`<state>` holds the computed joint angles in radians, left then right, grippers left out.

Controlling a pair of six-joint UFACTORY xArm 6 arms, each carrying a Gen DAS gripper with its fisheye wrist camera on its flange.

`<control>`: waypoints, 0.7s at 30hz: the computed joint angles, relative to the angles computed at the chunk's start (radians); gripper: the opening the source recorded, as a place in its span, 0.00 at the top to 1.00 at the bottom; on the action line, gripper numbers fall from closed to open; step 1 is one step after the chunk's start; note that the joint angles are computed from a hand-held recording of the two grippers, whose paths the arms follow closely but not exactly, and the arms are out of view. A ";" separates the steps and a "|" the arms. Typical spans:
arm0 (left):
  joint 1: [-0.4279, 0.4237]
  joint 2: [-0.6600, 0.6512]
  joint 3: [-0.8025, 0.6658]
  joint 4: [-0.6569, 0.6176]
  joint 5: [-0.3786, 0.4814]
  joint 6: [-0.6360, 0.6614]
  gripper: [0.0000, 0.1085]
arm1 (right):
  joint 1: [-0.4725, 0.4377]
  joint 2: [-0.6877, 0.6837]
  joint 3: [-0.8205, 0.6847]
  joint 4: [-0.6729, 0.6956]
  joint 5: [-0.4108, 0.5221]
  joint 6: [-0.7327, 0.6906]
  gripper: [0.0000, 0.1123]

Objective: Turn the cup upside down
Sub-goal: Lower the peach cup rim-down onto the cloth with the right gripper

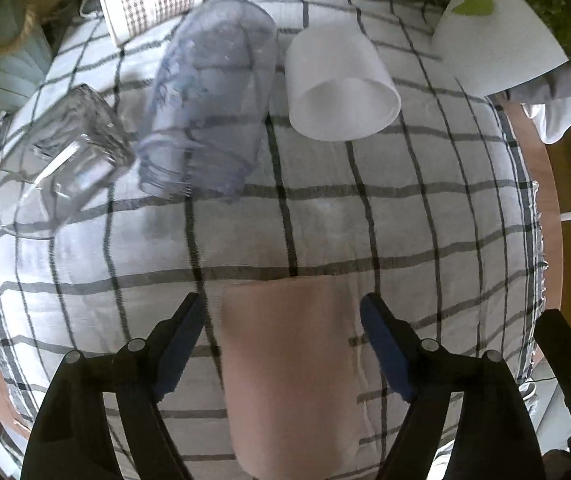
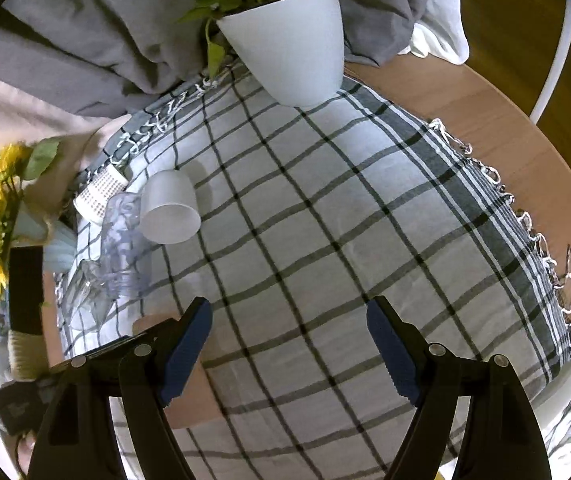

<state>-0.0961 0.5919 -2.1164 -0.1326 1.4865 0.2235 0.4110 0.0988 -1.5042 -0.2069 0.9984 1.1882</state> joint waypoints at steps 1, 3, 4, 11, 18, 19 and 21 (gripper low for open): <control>-0.003 0.009 -0.009 0.002 0.008 -0.007 0.30 | -0.002 0.000 0.002 0.000 0.000 -0.004 0.29; -0.005 0.021 -0.019 0.004 0.019 -0.020 0.39 | -0.007 -0.001 0.005 0.009 -0.003 -0.017 0.29; -0.008 0.023 -0.018 0.013 0.018 -0.027 0.41 | -0.009 -0.001 0.006 0.012 -0.005 -0.023 0.29; -0.007 -0.056 0.077 0.015 -0.051 -0.022 0.42 | -0.019 -0.012 0.028 0.038 -0.024 -0.047 0.29; -0.002 -0.150 0.178 -0.015 -0.169 0.017 0.42 | -0.021 -0.028 0.036 0.026 -0.037 -0.047 0.29; 0.000 -0.140 0.155 -0.023 -0.171 0.020 0.42 | -0.020 -0.030 0.035 0.022 -0.037 -0.045 0.29; -0.001 -0.167 0.194 -0.031 -0.209 0.027 0.42 | -0.018 -0.032 0.033 0.015 -0.038 -0.048 0.29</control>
